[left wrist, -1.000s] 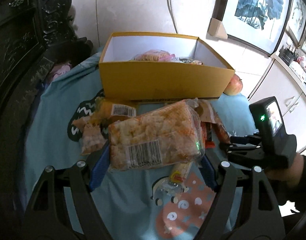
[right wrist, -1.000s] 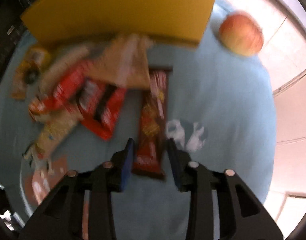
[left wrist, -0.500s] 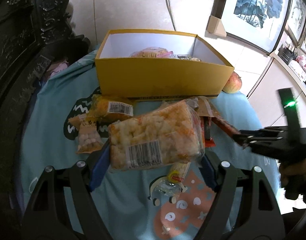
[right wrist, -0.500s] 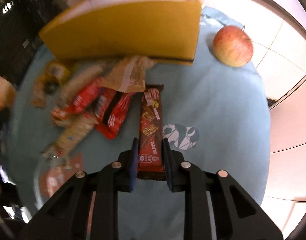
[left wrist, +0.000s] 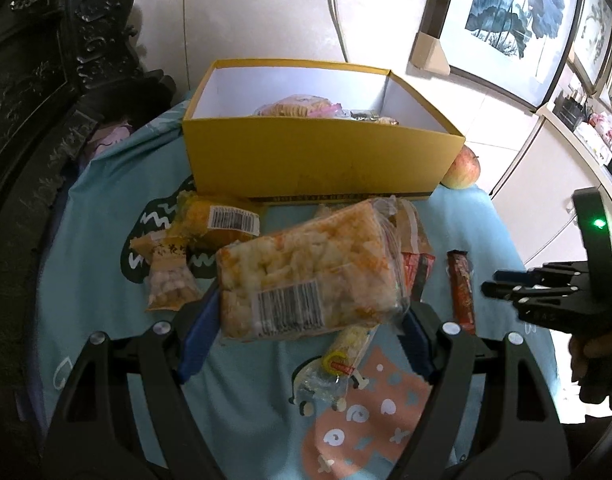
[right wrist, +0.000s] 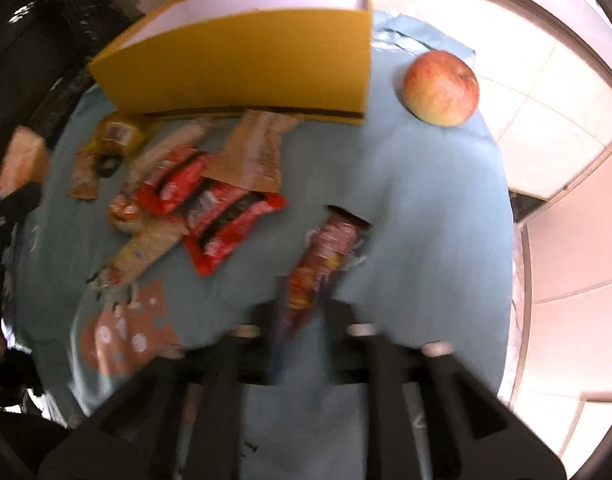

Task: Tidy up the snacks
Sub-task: 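Lift the puffed-snack bag with left tool while right lifts the chocolate bar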

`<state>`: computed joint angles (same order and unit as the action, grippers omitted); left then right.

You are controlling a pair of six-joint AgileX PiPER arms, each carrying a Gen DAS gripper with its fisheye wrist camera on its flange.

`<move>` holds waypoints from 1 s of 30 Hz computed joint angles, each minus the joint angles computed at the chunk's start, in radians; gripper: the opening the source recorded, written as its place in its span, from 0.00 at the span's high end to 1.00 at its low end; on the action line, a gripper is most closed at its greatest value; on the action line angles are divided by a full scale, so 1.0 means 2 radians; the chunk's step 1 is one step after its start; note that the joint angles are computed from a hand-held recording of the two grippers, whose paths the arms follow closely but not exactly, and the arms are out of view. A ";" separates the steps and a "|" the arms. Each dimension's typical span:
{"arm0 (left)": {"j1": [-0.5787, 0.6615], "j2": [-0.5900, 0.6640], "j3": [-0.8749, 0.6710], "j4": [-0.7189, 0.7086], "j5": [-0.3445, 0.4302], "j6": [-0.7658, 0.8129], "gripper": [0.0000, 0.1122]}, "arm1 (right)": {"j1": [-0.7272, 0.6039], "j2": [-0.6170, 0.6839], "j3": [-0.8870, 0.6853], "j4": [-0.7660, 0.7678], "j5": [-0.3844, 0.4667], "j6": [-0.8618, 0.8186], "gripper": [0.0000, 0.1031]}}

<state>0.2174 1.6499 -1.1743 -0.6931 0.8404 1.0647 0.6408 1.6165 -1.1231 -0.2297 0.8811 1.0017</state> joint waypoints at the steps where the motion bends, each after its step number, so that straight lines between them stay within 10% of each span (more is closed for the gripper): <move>1: 0.001 0.001 0.000 0.002 -0.001 -0.002 0.29 | 0.000 0.004 -0.003 -0.006 0.001 0.018 0.38; 7: 0.003 0.008 -0.005 0.006 -0.004 -0.012 0.29 | 0.017 0.086 -0.058 -0.014 0.055 0.027 0.39; 12: 0.005 0.006 -0.005 0.004 -0.006 -0.007 0.29 | 0.011 0.069 -0.045 0.028 0.028 -0.048 0.76; 23: 0.002 0.011 -0.006 -0.006 -0.006 -0.008 0.29 | -0.026 -0.091 0.020 0.084 0.012 -0.069 0.76; 30: -0.013 0.013 0.011 0.021 -0.016 -0.024 0.29 | 0.021 -0.012 0.023 0.067 0.049 -0.053 0.76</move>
<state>0.1908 1.6752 -1.1525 -0.6506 0.8076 1.0165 0.6835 1.5916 -1.0767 -0.0949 0.9784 0.8948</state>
